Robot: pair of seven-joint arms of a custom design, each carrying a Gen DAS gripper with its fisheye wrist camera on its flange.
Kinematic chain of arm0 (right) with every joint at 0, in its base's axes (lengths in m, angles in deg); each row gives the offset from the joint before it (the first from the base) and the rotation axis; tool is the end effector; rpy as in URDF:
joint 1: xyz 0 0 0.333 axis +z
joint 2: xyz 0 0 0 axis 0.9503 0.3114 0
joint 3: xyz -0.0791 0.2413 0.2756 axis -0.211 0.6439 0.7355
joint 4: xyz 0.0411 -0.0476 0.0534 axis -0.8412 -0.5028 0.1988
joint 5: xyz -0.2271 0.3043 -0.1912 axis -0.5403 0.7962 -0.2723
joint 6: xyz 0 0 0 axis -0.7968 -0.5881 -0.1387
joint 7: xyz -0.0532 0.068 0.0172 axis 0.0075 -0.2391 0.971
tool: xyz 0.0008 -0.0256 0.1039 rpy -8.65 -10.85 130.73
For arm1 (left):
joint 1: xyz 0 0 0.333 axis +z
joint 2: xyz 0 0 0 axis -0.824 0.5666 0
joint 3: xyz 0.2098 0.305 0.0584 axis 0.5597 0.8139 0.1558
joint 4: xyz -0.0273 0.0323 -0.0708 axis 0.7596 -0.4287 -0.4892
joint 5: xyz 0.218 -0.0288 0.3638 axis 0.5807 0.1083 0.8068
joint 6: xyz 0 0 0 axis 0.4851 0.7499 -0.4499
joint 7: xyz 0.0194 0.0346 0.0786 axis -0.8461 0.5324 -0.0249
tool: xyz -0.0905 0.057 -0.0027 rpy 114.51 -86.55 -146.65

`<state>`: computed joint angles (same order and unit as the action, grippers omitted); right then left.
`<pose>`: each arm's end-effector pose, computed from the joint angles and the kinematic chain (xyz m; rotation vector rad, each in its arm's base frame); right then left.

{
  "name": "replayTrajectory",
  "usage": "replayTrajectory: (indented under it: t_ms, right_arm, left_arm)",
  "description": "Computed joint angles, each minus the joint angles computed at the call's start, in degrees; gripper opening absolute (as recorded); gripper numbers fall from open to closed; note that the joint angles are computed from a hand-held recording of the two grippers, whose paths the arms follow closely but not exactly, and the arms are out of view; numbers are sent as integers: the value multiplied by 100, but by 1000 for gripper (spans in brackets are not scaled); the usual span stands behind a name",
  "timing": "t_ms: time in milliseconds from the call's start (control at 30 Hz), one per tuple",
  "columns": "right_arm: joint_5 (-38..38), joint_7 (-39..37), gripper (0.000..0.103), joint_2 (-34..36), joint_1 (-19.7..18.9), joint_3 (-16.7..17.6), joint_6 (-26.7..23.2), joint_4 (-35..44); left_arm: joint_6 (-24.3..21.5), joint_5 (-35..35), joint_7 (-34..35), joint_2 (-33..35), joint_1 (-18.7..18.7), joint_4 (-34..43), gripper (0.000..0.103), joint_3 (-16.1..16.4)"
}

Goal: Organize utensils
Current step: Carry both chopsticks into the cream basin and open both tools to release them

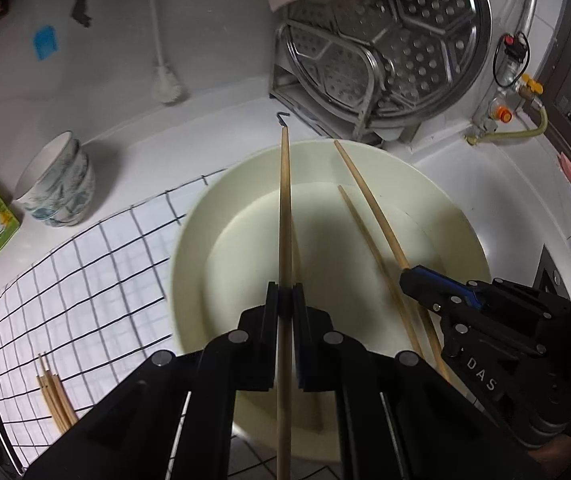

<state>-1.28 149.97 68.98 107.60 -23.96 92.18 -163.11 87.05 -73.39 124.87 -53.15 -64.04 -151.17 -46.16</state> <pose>0.6513 0.3888 0.4140 -1.5770 2.0616 -0.3823 0.7158 -0.2922 0.4370 -1.4894 2.4311 -0.7057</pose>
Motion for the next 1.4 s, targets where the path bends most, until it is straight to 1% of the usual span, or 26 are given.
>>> replayTrajectory:
  t_ms: [133, 267, 367, 467, 600, 633, 667, 700, 733, 767, 900, 1133, 1300, 1400]
  right_arm:
    - [300, -291, 6, 103, -192, 149, -37, 27]
    - [641, -530, 6, 200, -302, 237, -118, 40]
    - [828, -602, 6, 225, -328, 240, -89, -13]
    - [989, -711, 6, 250, -351, 260, -91, -32]
    - [1038, -725, 6, 239, -299, 186, -60, -78]
    - [1054, -728, 6, 224, -298, 183, -41, -103]
    - [1070, -714, 6, 206, -293, 174, -42, -125]
    - [1027, -623, 9, 194, -239, 113, -40, -140]
    - [960, -520, 12, 159, -184, 43, -12, -185]
    - [847, -402, 12, 118, -108, -40, -5, -219]
    - [585, -206, 12, 20, -43, -89, -27, -263]
    - [361, -44, 12, -55, -21, 27, -198, -148]
    - [99, 148, 13, -55, 101, 66, -434, 72]
    - [-79, 296, 15, -15, 197, 85, -579, 265]
  left_arm:
    - [-151, 152, -134, 270, -165, 274, 7, 68]
    - [-383, 293, -286, 490, -290, 511, 8, 132]
    - [-521, 429, -381, 629, -378, 668, 8, 184]
    - [-627, 471, -408, 694, -388, 757, 8, 177]
    - [-721, 543, -510, 706, -436, 798, 8, 211]
    - [-705, 578, -542, 699, -452, 794, 12, 230]
    - [-692, 616, -586, 697, -475, 800, 22, 251]
    - [-663, 621, -613, 680, -469, 783, 28, 249]
    - [-634, 629, -642, 667, -464, 773, 42, 251]
    - [-559, 644, -690, 629, -464, 728, 47, 262]
    - [-493, 680, -758, 526, -427, 639, 46, 261]
    - [-258, 661, -807, 162, -259, 256, 46, 267]
    - [-19, 553, -730, -211, -37, -168, 47, 240]
    - [118, 442, -631, -465, 118, -451, 49, 229]
